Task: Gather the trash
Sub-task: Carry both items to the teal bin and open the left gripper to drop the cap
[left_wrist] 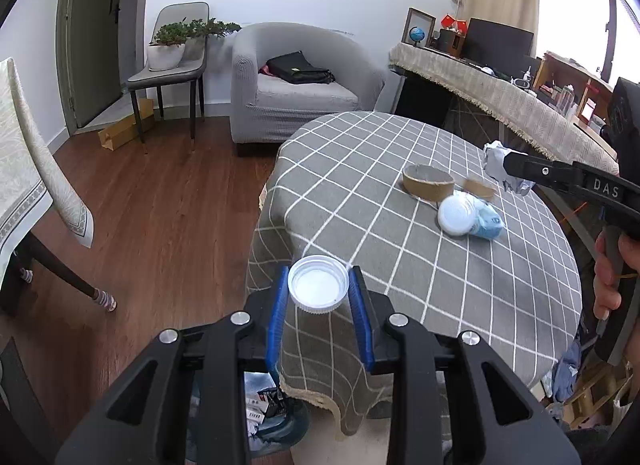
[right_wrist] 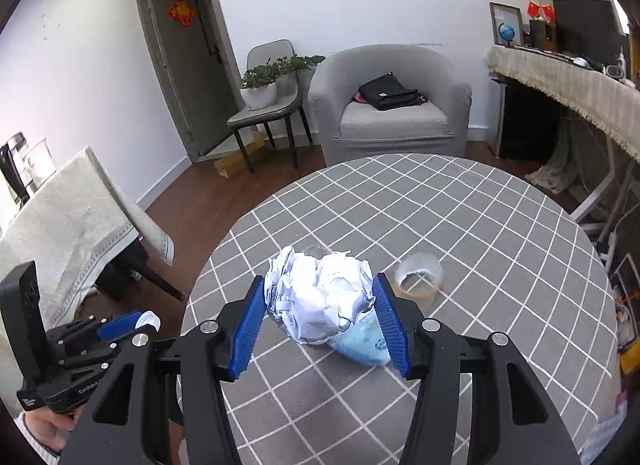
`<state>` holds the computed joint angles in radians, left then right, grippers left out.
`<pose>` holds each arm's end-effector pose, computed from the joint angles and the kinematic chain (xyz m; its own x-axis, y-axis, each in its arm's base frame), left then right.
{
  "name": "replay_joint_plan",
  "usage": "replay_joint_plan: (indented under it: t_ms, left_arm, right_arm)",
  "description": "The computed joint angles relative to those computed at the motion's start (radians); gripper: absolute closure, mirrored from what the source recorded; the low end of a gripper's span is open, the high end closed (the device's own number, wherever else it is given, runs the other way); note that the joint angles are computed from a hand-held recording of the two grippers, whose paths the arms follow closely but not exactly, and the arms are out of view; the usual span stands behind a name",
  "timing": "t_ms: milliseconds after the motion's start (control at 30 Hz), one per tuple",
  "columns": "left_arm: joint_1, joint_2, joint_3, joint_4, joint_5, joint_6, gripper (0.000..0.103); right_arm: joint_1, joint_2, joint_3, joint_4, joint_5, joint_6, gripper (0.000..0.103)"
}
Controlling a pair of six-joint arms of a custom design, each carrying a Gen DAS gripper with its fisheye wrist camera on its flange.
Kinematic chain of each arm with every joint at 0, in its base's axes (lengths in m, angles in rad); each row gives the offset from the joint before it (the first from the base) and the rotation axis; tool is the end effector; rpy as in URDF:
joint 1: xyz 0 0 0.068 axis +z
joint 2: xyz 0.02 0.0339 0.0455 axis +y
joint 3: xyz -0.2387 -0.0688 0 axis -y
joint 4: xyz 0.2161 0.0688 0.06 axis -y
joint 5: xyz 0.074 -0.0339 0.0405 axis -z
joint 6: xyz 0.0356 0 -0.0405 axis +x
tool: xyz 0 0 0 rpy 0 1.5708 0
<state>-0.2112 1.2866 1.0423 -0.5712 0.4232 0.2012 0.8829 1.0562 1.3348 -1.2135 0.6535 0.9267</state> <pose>0.2416 -0.0668 0.2711 -0.6043 0.3159 -0.7314 0.5993 0.7852 -0.1560 0.1148 0.1056 0.3561 -0.6139 0.2529 -0.7478 0.1778 0.9672 0.1812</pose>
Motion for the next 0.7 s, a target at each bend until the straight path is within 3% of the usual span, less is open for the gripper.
replay_joint_plan:
  t_ms: [300, 700]
  left_arm:
    - [0.071, -0.013, -0.032, -0.023, 0.017, 0.053, 0.071]
    - [0.245, 0.130, -0.030, -0.050, -0.004, 0.187, 0.071]
  right_arm:
    - [0.062, 0.057, 0.010, 0.052, -0.015, -0.012, 0.048]
    - [0.092, 0.225, 0.049, 0.298, -0.114, -0.125, 0.048]
